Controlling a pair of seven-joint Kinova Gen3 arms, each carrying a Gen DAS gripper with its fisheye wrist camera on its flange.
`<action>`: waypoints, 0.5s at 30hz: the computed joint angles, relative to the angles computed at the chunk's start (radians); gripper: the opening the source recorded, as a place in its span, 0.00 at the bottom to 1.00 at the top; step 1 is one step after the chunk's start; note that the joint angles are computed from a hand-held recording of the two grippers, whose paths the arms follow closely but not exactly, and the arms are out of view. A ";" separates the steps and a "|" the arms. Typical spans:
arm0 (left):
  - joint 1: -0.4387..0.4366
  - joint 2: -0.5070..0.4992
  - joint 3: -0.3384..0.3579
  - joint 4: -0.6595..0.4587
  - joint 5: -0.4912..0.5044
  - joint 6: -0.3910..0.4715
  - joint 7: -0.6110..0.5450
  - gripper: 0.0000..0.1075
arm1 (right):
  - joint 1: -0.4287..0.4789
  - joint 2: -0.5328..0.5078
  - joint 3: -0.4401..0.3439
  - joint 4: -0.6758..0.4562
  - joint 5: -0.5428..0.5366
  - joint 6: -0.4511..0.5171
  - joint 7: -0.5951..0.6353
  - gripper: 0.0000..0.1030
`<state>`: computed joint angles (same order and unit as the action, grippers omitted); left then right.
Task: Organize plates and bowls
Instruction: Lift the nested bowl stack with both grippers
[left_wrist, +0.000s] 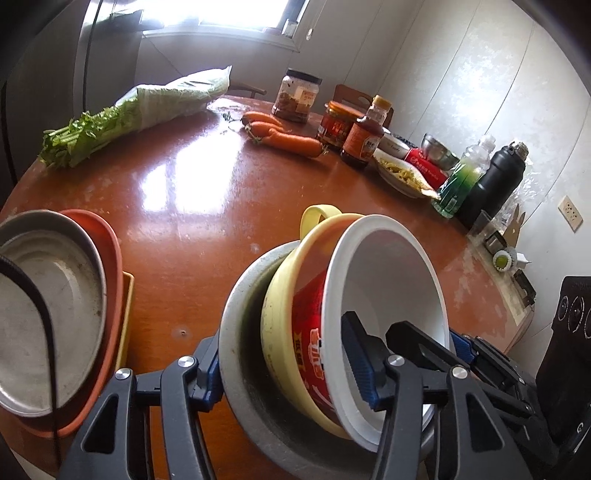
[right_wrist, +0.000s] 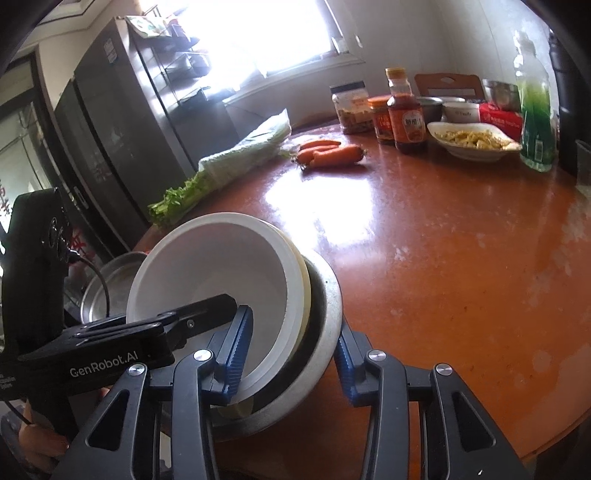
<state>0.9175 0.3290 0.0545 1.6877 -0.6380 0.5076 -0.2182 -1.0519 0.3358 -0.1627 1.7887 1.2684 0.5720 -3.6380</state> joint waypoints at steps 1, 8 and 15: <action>0.008 -0.006 -0.007 0.005 -0.010 0.000 0.011 0.51 | -0.004 -0.001 -0.001 -0.003 0.001 0.007 0.003 0.43; 0.017 -0.056 -0.001 0.046 -0.077 0.011 0.081 0.51 | -0.025 -0.001 -0.013 -0.037 -0.014 0.045 0.038 0.43; 0.001 -0.107 0.041 0.088 -0.171 0.041 0.174 0.51 | -0.055 0.003 -0.017 -0.073 -0.015 0.080 0.064 0.42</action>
<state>0.9189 0.2215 0.0955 1.7756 -0.8094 0.5482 -0.0446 -1.1073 0.3386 -0.1795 1.7161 1.2534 0.6519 -3.5744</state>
